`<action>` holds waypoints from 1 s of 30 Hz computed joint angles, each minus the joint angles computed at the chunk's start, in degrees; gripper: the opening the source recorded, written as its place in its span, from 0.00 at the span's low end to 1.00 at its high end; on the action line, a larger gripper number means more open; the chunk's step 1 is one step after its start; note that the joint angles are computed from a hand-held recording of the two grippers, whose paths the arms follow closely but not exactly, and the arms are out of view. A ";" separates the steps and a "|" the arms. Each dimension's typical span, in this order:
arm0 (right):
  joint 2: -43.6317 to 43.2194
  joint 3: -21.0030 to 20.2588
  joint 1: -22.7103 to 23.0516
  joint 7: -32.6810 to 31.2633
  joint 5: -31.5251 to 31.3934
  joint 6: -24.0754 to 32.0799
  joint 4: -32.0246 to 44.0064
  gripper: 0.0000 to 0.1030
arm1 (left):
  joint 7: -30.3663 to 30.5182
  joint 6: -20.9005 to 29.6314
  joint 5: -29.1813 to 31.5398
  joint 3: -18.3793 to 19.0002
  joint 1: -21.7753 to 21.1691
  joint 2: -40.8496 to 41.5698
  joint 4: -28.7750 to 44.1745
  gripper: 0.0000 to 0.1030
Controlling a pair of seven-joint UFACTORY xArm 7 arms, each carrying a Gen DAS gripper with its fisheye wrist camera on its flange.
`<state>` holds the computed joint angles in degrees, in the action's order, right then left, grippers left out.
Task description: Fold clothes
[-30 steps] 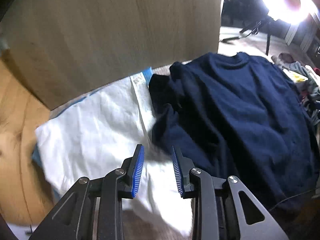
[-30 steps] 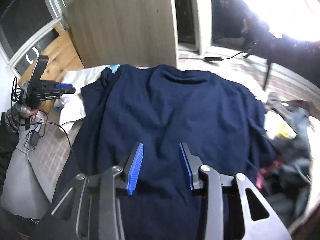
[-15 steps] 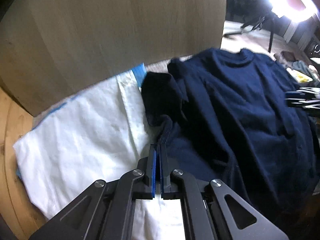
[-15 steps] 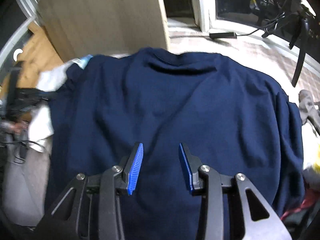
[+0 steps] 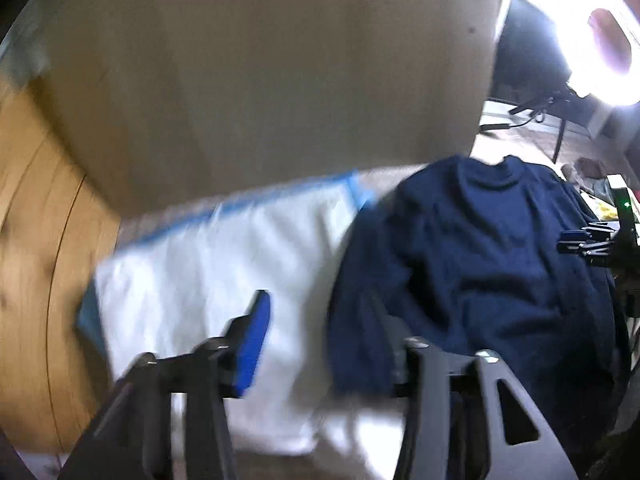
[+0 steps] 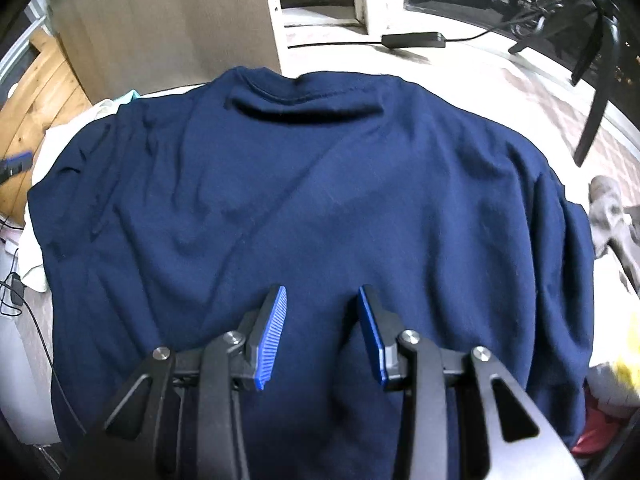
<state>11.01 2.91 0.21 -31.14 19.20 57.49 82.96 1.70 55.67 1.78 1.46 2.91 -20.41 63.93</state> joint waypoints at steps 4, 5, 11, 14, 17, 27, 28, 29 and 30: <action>1.69 0.46 -0.19 -0.48 1.57 0.77 1.98 0.36 | 3.51 1.18 1.60 -1.76 -1.97 10.73 8.73 0.45; 1.90 0.56 -0.22 -0.66 1.84 0.94 2.18 0.36 | 4.22 1.86 2.27 -2.10 -2.37 13.24 10.93 0.45; 2.56 0.82 -0.78 -2.17 3.76 1.66 2.61 0.36 | 4.48 8.45 5.51 -2.43 -3.55 19.13 14.97 0.45; 3.44 0.85 -1.26 -2.60 5.03 1.77 3.45 0.36 | 3.70 9.31 6.28 -2.48 -3.99 18.88 14.42 0.13; 4.13 1.02 -1.49 -2.69 5.70 1.98 4.39 0.36 | 4.09 7.31 3.29 -2.24 -4.09 16.95 13.16 0.05; 3.92 1.28 -0.89 -4.02 4.25 0.64 4.01 0.36 | -6.12 0.43 10.18 -3.58 -0.84 2.88 4.59 0.05; 3.82 1.27 -0.75 -4.07 3.95 0.34 3.84 0.36 | -8.09 0.83 12.22 -3.74 0.25 2.76 4.09 0.05; 3.72 1.25 -0.65 -4.02 3.72 0.09 3.69 0.36 | -9.95 2.03 13.54 -3.57 1.30 3.43 3.86 0.05; 3.62 1.21 -0.57 -3.84 3.56 -0.08 3.58 0.36 | -10.94 2.47 14.09 -3.34 1.72 4.15 3.55 0.05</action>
<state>14.63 4.12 -0.36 -34.97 22.76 57.41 86.54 -9.24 58.13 15.88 -1.87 4.63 -16.27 67.49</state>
